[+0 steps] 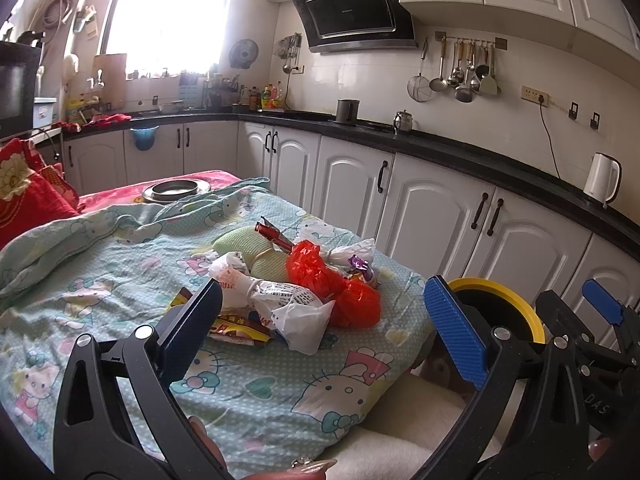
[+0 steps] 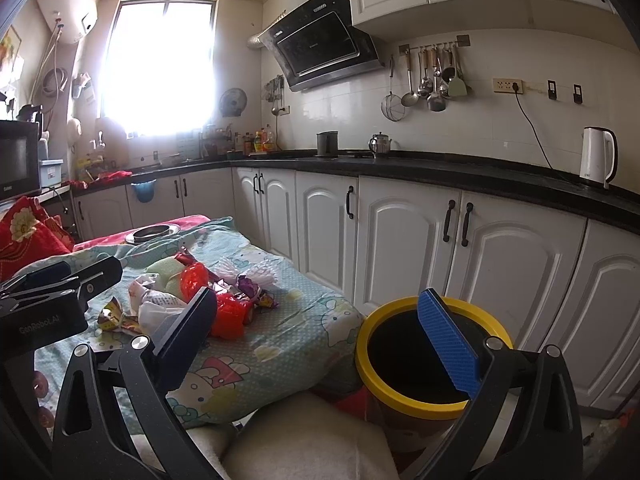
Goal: Collect trash
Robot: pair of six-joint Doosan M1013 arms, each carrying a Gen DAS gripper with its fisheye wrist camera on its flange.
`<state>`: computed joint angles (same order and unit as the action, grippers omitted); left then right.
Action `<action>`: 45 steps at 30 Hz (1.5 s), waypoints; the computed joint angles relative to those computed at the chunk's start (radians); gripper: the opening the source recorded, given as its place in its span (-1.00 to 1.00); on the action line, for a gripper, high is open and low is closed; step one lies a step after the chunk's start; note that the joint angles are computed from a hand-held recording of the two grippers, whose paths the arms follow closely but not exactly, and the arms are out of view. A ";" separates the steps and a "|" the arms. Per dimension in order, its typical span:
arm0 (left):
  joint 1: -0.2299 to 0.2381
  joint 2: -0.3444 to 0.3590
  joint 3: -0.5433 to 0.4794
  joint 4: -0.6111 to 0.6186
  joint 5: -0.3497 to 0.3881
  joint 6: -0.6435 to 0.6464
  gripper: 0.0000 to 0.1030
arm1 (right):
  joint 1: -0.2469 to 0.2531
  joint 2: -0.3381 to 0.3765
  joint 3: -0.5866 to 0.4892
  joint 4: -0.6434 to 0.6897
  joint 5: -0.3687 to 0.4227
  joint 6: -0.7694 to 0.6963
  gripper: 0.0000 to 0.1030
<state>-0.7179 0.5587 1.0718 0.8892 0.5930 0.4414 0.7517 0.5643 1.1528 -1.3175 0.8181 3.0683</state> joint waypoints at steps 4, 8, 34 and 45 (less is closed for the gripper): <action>0.000 -0.003 0.002 0.004 0.000 -0.006 0.81 | -0.002 -0.009 0.011 0.007 -0.002 -0.005 0.89; 0.001 -0.005 0.004 -0.006 0.000 0.005 0.81 | -0.005 -0.011 0.018 0.012 -0.006 -0.006 0.89; 0.069 -0.004 0.015 -0.020 0.024 -0.101 0.81 | -0.045 0.083 -0.158 0.372 -0.198 -0.492 0.88; 0.145 0.076 -0.126 -0.382 0.030 0.206 0.81 | -0.086 0.164 -0.295 0.647 -0.165 -0.763 0.88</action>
<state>-0.5725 0.6345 0.9455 0.5072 0.6232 0.6476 0.6653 0.7286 0.8578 -0.6705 0.6534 2.3049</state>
